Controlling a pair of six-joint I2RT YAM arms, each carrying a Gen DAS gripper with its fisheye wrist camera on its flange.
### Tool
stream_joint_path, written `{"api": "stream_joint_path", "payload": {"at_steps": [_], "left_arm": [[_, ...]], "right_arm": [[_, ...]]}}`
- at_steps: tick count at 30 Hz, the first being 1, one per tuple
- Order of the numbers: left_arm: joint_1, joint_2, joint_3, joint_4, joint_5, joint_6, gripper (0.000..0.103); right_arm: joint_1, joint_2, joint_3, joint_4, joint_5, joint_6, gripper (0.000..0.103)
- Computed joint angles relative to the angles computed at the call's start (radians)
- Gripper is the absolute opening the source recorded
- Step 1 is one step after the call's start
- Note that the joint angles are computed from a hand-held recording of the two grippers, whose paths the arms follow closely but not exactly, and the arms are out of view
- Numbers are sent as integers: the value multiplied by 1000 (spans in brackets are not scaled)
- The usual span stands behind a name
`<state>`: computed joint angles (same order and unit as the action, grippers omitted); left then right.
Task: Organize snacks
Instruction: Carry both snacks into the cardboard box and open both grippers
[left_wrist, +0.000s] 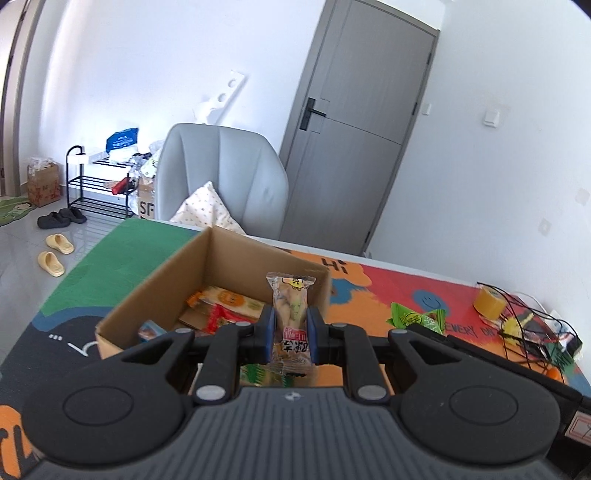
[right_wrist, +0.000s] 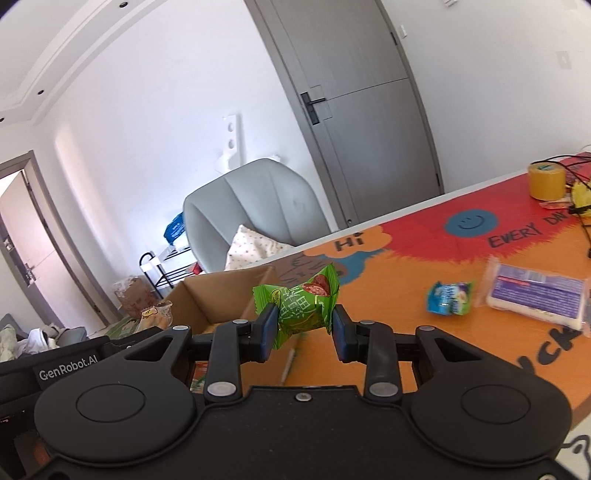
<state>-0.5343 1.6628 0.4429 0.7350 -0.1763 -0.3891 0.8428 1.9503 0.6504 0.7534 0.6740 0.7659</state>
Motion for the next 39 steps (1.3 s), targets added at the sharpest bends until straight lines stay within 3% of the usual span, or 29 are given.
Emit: {"api": "stream_joint_path", "payload": {"at_steps": [26, 30, 35, 39], "left_arm": [[242, 90, 118, -68, 120, -9, 21], [259, 72, 106, -74, 122, -3, 22], [267, 53, 86, -72, 116, -7, 32], [255, 38, 57, -46, 100, -12, 49]], "right_arm": [[-30, 136, 273, -111, -133, -86, 33], [-29, 156, 308, -126, -164, -83, 38], [-20, 145, 310, -140, -161, -81, 43], [-15, 113, 269, -148, -121, -52, 52]]}}
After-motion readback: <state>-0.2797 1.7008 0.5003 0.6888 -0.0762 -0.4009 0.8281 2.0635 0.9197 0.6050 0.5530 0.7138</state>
